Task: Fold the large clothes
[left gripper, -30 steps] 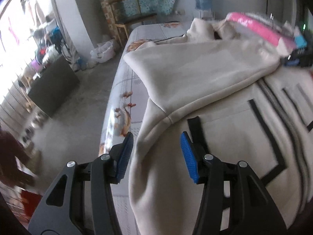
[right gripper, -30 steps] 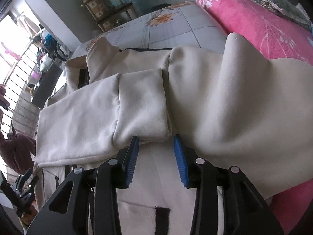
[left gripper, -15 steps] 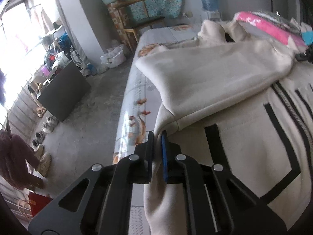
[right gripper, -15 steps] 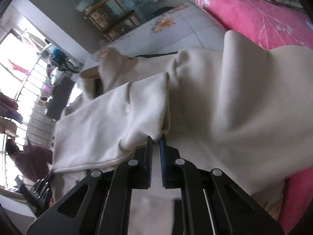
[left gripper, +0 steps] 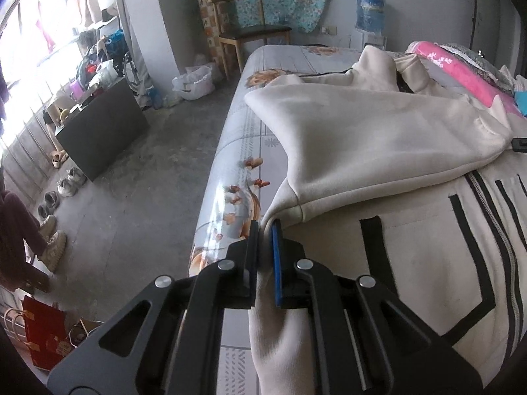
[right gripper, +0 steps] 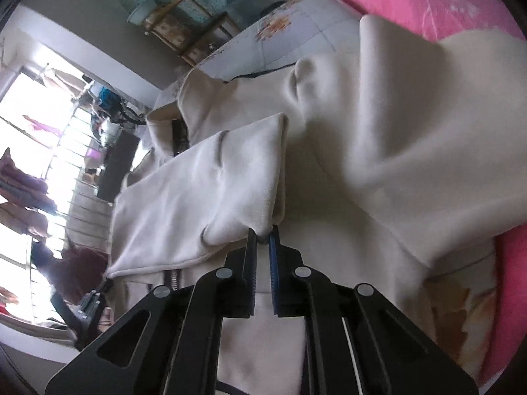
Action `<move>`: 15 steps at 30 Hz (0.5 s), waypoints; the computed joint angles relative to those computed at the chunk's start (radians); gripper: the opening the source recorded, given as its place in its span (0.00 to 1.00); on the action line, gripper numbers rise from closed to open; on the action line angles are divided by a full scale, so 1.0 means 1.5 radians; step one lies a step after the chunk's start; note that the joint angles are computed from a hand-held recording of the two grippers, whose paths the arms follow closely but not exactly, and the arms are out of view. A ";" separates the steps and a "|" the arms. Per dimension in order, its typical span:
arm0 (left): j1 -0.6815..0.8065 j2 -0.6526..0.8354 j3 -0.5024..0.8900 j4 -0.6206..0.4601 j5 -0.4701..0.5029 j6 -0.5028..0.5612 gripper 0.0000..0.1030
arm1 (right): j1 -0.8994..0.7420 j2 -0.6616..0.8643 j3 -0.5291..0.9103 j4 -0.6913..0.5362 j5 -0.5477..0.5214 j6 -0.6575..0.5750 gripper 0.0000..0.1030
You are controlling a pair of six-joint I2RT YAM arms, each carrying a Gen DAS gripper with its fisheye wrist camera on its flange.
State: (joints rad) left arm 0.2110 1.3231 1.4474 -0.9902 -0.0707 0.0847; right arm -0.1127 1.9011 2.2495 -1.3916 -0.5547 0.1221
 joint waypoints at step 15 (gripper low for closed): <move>0.045 -0.050 -0.026 -0.016 0.078 0.019 0.36 | 0.093 0.001 0.115 -0.032 0.178 -0.067 0.47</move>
State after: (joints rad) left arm 0.2786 1.2483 1.4083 -1.0135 0.0457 0.1136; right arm 0.0276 1.9033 2.4227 -1.4392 -0.2872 0.0220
